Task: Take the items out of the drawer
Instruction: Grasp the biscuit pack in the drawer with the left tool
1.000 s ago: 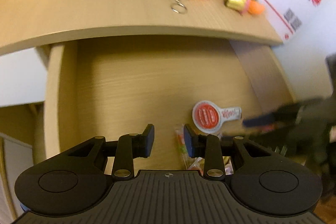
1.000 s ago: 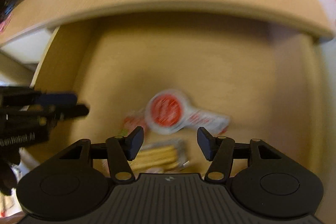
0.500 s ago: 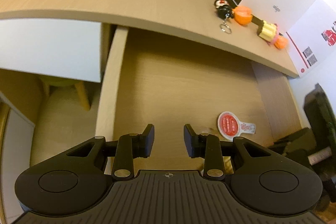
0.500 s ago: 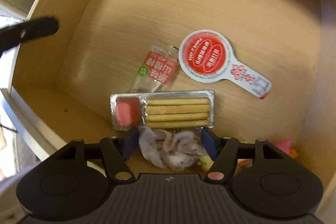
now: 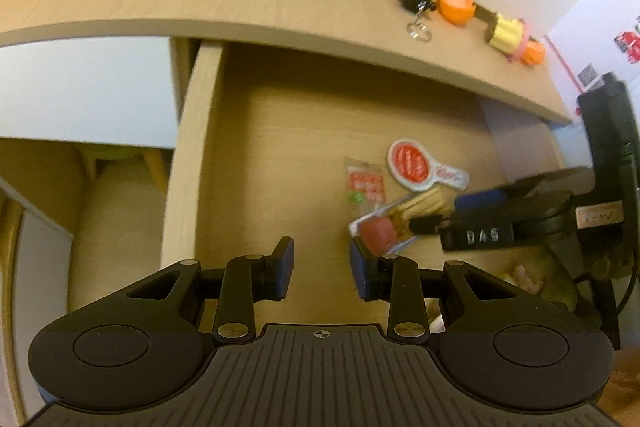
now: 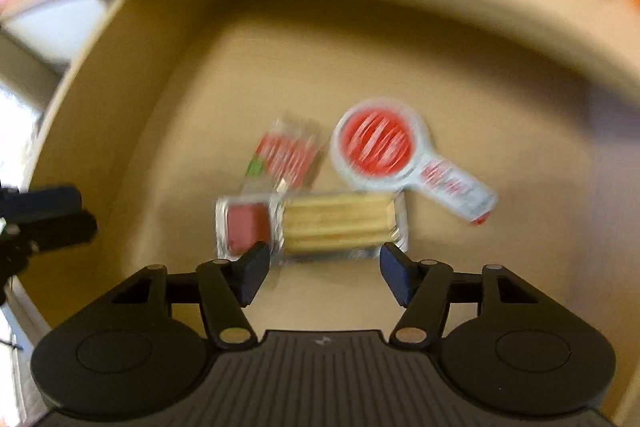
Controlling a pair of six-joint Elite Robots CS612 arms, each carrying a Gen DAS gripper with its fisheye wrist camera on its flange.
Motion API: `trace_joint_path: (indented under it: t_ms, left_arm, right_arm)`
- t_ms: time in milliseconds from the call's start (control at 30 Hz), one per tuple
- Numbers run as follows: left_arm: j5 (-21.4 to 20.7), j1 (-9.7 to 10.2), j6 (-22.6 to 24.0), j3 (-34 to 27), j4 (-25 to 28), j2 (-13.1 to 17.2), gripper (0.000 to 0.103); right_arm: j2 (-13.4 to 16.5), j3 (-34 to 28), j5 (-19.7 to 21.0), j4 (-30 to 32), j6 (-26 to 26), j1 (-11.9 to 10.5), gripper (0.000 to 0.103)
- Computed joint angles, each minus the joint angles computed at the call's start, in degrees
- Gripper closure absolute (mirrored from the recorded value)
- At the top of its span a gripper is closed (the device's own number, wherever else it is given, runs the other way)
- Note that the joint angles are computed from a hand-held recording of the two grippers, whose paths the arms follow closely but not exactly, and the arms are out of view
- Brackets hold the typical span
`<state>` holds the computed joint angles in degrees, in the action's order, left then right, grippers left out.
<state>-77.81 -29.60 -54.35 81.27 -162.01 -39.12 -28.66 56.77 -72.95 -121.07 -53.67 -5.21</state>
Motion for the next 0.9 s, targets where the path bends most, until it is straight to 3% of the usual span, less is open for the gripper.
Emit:
trace_joint_path:
  t_ms: [133, 233, 400, 500, 567, 667, 900]
  left_arm:
    - [-0.3, 0.05, 1.2, 0.7, 0.0, -0.7, 0.070]
    - [-2.0, 0.39, 5.1, 0.2, 0.2, -0.6, 0.070]
    - [-4.6, 0.86, 12.6, -3.9, 4.7, 1.1, 0.070]
    - [-7.0, 0.83, 20.1, -7.8, 7.4, 2.9, 0.070]
    - [-8.7, 0.71, 26.4, -10.3, 8.1, 4.3, 0.069]
    - [-5.5, -0.23, 34.3, -15.1, 11.8, 7.0, 0.069]
    - [-4.6, -0.53, 38.5, -24.9, 21.5, 12.5, 0.068]
  right_arm:
    - [-0.7, 1.3, 5.6, -7.9, 0.6, -0.7, 0.041]
    - [-0.8, 1.5, 10.2, -12.4, 1.3, -1.2, 0.040]
    - [-0.5, 3.8, 15.0, -23.6, 3.8, -2.2, 0.040]
    - [0.7, 4.1, 18.7, -30.3, 10.4, -3.2, 0.039]
    - [0.7, 4.5, 18.8, -32.6, 14.3, -3.8, 0.039]
    - [0.1, 4.9, 17.0, -31.2, 15.5, -4.4, 0.039]
    - [0.1, 5.6, 13.5, -30.6, 17.7, -5.2, 0.039]
